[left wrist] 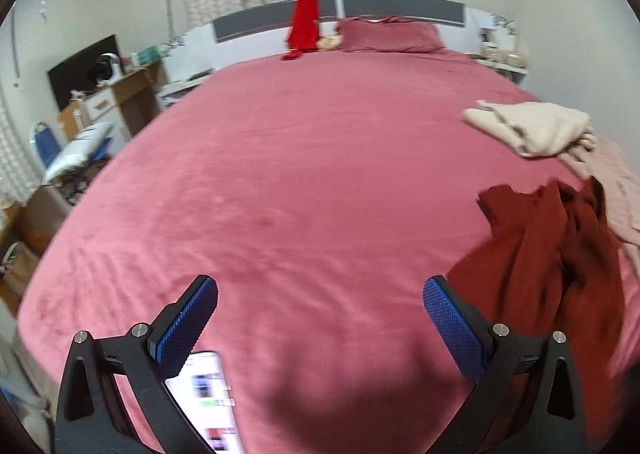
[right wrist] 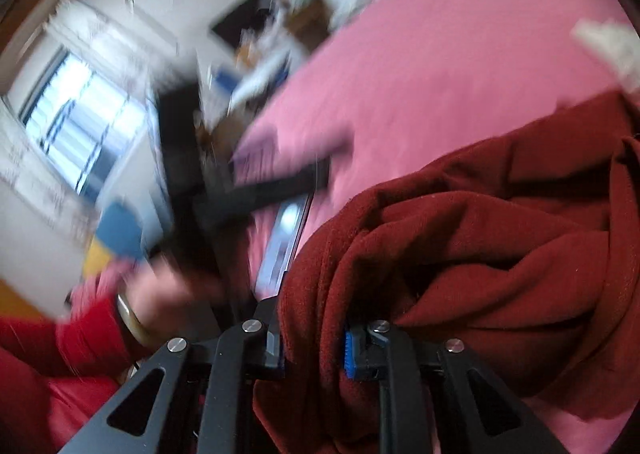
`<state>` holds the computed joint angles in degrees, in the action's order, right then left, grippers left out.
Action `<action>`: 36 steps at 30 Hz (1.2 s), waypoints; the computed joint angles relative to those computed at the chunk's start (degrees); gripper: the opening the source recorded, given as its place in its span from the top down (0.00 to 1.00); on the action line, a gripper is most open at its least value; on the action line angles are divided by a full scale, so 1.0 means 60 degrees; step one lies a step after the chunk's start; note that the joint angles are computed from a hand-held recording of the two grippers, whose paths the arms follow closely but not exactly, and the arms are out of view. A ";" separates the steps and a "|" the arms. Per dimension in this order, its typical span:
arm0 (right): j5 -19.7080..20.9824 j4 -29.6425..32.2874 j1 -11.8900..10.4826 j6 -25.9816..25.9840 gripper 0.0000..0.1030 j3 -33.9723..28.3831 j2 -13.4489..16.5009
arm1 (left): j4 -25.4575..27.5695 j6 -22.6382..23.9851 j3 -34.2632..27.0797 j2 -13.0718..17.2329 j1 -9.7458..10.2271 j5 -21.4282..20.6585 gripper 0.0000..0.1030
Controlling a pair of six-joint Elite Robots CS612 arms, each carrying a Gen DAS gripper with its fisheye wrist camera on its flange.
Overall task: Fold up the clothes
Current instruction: 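Grasp the dark red sweater from the heap with the right gripper and lift it, then carry the dark red sweater onto open bed space with the right gripper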
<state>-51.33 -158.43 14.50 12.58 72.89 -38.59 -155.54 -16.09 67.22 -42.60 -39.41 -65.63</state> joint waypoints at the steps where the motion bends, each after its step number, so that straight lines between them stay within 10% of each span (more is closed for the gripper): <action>1: -0.0034 0.0732 0.0114 -0.0324 0.74 -0.0184 0.0110 | 0.0158 -0.0044 0.0031 -0.0040 0.0043 0.0013 0.00; 4: -0.0580 0.2246 0.0227 -0.0977 0.71 -0.0306 0.0060 | 0.0357 -0.0053 0.0093 -0.0100 0.0113 -0.0262 0.00; 8: -0.0407 0.1067 -0.0345 -0.0750 0.65 0.0384 -0.0349 | 0.0533 0.0667 -0.0302 0.0151 0.0011 -0.0806 0.00; 19: -0.4608 -0.0551 -0.1273 0.2120 0.55 0.1226 -0.0886 | 0.1912 0.4108 -0.3603 0.2252 -0.0723 0.0136 0.00; 28: -0.7190 0.1022 -0.1093 0.1694 0.55 -0.0601 0.0124 | 0.4056 0.4040 -0.5913 0.3401 -0.0739 -0.0546 0.00; 31: -0.6818 0.1680 -0.1190 0.1793 0.56 -0.0846 0.0290 | 0.4956 0.3120 -0.6403 0.3525 -0.0544 -0.1452 0.29; 33: -0.6413 0.1277 -0.1263 0.1816 0.84 -0.0683 0.0252 | 0.5349 0.2565 -0.6563 0.3518 -0.0380 -0.2209 0.65; 36: -0.5934 0.0321 -0.1361 0.1937 0.93 -0.0233 0.0052 | 0.5251 0.2202 -0.6274 0.3287 -0.0240 -0.2498 0.68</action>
